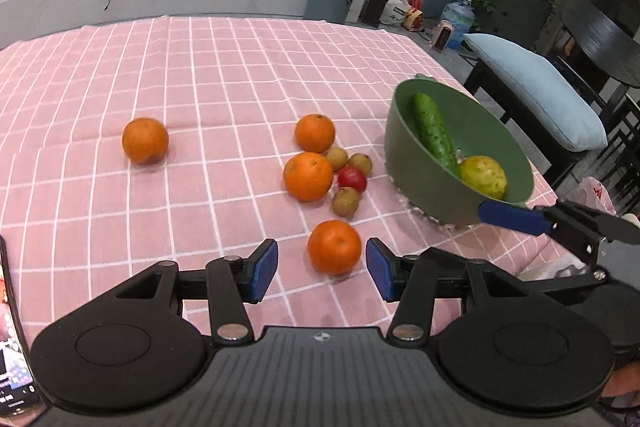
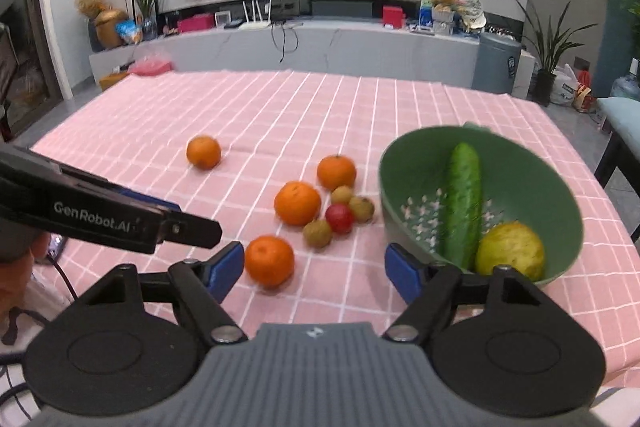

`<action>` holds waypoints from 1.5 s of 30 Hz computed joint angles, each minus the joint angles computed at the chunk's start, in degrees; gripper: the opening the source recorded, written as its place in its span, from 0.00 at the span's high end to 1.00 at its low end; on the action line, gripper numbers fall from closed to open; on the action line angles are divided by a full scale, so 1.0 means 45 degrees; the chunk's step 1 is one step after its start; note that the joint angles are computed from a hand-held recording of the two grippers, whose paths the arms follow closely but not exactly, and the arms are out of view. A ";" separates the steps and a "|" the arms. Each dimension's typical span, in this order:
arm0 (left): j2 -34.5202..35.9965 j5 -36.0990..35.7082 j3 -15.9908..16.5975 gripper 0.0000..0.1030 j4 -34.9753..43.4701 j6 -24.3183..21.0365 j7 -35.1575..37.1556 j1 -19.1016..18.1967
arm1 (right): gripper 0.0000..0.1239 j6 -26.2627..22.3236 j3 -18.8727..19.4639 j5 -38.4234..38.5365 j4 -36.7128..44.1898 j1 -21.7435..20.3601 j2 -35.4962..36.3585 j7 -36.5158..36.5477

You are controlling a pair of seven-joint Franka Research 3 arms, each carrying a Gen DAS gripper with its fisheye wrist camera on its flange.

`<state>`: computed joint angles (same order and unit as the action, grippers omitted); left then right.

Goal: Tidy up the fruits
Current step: 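Open both tools and withdraw them from the colander, then grasp an orange with the left tool while the right tool grasps another orange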

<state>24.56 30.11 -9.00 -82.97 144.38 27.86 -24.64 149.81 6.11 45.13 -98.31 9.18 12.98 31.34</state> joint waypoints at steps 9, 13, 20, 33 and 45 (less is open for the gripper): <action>-0.0070 0.0127 0.0163 0.42 -0.0726 0.0966 -0.1188 0.0199 | 0.57 -0.0520 -0.0094 -0.1566 0.0891 0.0307 0.1020 0.1927; 0.0261 -0.0261 -0.0007 0.42 -0.0458 0.1160 -0.0754 0.0372 | 0.66 -0.0355 -0.0238 -0.2751 0.1166 0.0545 0.1396 0.2877; 0.1057 -0.0791 0.0016 0.42 0.0677 0.0300 0.0288 0.0164 | 0.76 -0.0932 -0.0143 -0.3381 0.1735 0.0361 0.1841 0.3629; 0.2375 -0.2345 -0.0324 0.47 0.2400 -0.0095 0.1875 0.0306 | 0.75 -0.1548 -0.0152 -0.4019 0.2388 0.0339 0.2336 0.4278; 0.2016 -0.1818 0.0454 0.55 0.2037 0.0230 0.0710 -0.0193 | 0.75 -0.1664 0.0165 -0.3490 0.2517 0.0033 0.2348 0.3821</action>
<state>33.63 21.93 -6.96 -73.81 145.41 31.05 -25.51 142.32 6.85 29.42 -86.98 9.33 23.55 48.54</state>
